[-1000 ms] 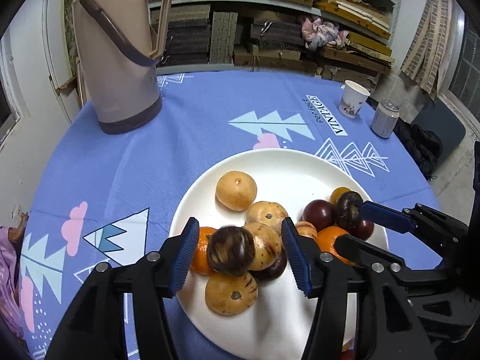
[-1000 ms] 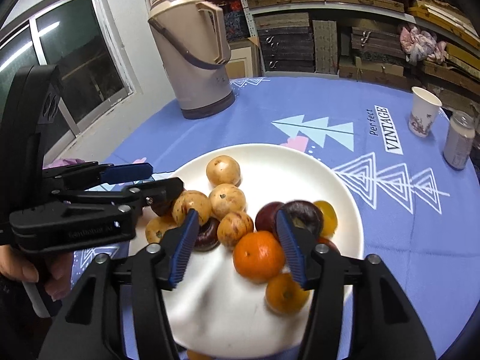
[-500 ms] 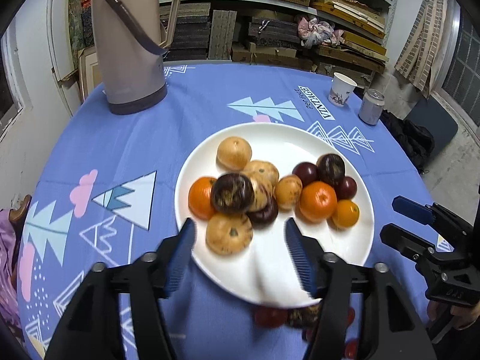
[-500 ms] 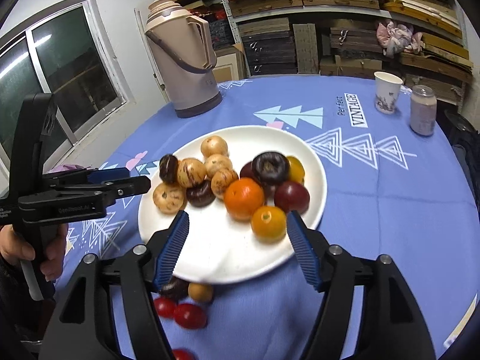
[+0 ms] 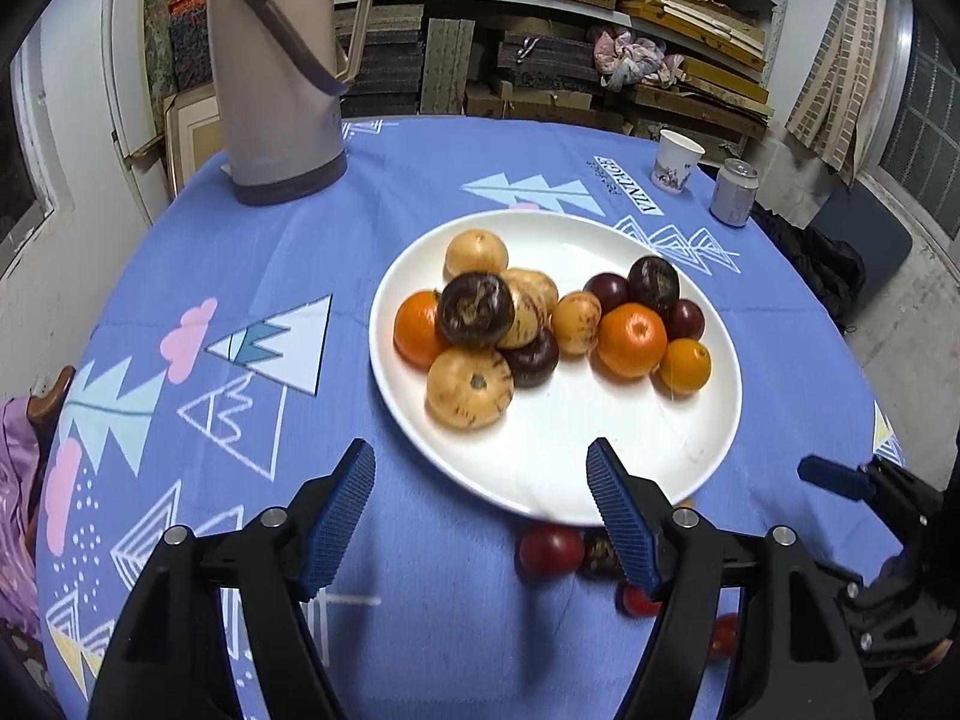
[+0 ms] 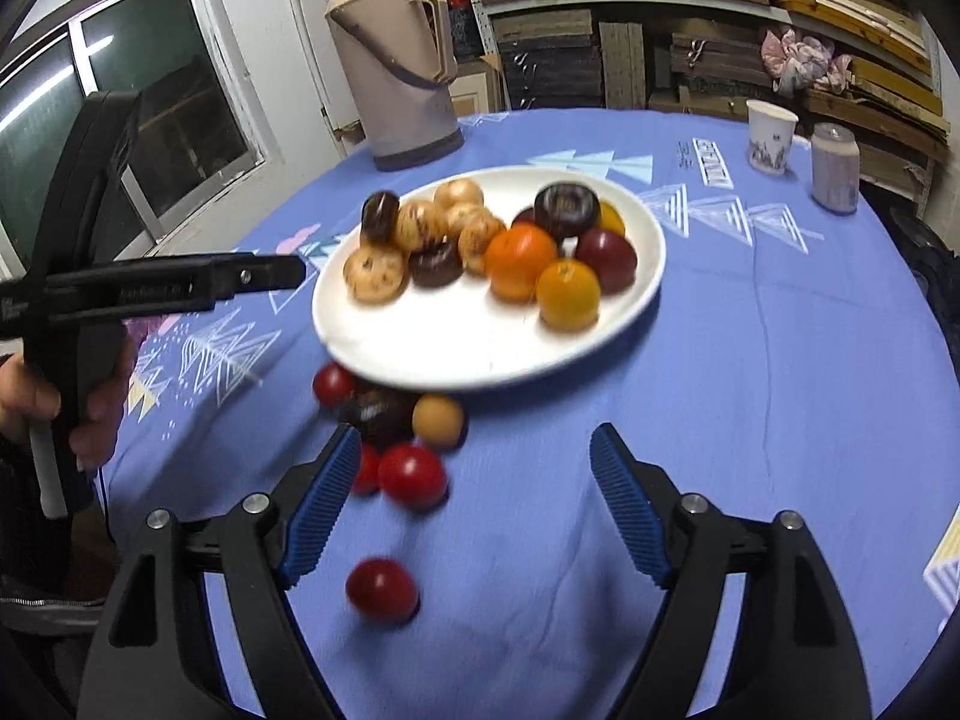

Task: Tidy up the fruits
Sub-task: 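Grasp a red tomato with the right tool while the left grasps another red tomato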

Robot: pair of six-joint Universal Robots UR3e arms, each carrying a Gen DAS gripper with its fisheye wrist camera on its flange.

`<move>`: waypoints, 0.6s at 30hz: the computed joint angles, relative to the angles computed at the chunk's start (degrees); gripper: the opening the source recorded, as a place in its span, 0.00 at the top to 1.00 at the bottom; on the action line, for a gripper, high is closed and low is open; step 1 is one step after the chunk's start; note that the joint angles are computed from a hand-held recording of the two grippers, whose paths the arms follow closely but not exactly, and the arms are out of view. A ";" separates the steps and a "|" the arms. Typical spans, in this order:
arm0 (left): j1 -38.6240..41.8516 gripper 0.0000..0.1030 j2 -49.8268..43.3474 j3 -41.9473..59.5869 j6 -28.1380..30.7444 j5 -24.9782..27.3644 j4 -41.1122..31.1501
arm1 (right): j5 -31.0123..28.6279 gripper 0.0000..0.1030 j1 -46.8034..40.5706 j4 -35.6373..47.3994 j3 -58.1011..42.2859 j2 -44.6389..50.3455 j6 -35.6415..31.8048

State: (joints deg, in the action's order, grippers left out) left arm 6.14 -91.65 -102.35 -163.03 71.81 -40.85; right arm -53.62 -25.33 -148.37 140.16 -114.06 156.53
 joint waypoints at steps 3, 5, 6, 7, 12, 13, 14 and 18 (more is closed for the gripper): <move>0.76 0.28 1.28 -2.08 0.23 -0.38 -0.28 | 0.93 0.26 -1.80 3.33 2.61 -4.30 -1.66; 1.07 0.28 2.17 -3.52 0.68 -0.37 -0.17 | 1.35 0.25 -2.47 6.46 3.66 -7.32 -3.17; 1.29 0.28 2.79 -4.53 0.97 -0.25 -0.05 | 1.46 0.25 -2.51 7.84 4.08 -8.70 -4.02; 1.41 0.28 3.20 -5.19 1.08 -0.11 -0.01 | 1.43 0.25 -2.37 8.65 4.47 -9.73 -4.50; 2.96 0.27 5.11 -9.06 1.34 -0.17 0.51 | -2.38 0.25 2.80 6.34 6.40 -10.99 -4.89; 3.24 0.27 5.44 -9.75 1.57 -0.18 0.58 | -3.81 0.27 4.80 4.43 6.65 -9.92 -4.64; 3.43 0.27 5.84 -10.52 1.79 0.02 0.65 | -4.72 0.29 6.35 2.81 6.87 -8.88 -4.31; 4.14 0.27 7.37 -12.76 2.56 0.02 0.60 | -8.04 0.39 11.12 -2.90 7.44 -3.67 -3.04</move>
